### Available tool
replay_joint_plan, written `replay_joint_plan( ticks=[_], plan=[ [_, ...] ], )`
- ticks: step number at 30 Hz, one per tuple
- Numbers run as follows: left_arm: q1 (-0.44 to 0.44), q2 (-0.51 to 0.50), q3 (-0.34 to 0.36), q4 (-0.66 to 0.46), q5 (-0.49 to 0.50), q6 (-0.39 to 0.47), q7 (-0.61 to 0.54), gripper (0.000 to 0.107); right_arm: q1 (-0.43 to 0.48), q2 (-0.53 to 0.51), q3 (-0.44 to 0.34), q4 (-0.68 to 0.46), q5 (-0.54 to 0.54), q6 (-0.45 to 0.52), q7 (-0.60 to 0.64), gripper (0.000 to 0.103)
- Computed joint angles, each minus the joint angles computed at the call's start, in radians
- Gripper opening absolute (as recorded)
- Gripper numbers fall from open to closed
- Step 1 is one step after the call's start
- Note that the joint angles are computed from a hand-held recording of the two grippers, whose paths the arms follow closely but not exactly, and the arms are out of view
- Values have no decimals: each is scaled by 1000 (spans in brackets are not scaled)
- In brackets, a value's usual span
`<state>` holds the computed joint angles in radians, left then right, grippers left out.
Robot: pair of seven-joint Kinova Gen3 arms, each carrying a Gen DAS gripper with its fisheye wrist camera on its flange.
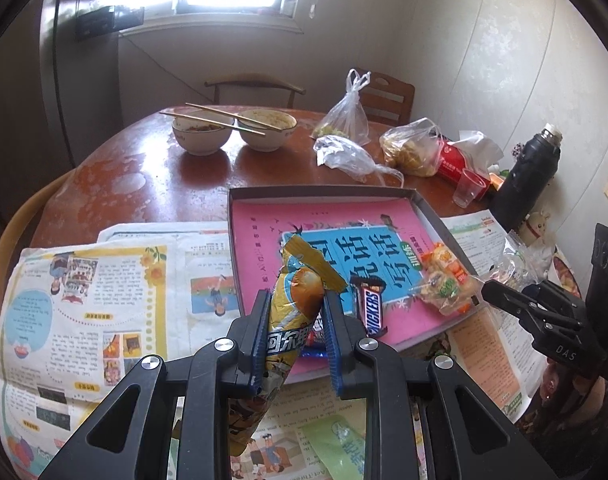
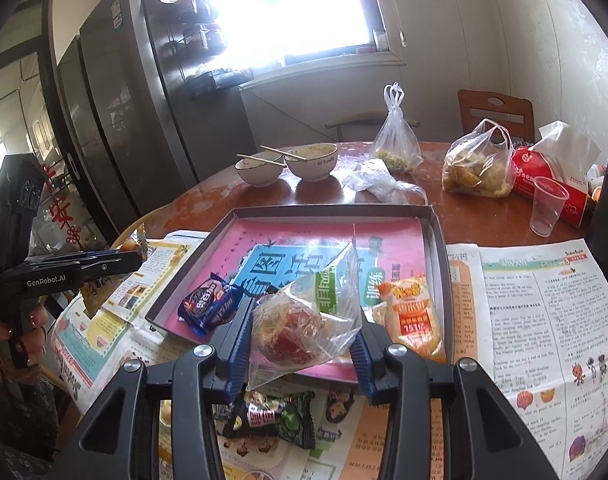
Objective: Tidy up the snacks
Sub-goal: 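Carry the yellow snack pack and the candy bag over the pink-lined tray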
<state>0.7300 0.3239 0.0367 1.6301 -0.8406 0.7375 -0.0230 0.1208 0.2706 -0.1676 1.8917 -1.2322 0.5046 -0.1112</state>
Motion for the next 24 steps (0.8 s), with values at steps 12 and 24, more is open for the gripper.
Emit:
replay_joint_plan(
  ticks=[12,24],
  plan=[
    [-18,5,-19,-2,-28,-36,40,25,-13,31,-22,-58,65,0,-61,44],
    [-47,44,-33,-26,41,-60,-19,25,-12,73,-55,-106,132,-9,-126,44]
  ],
)
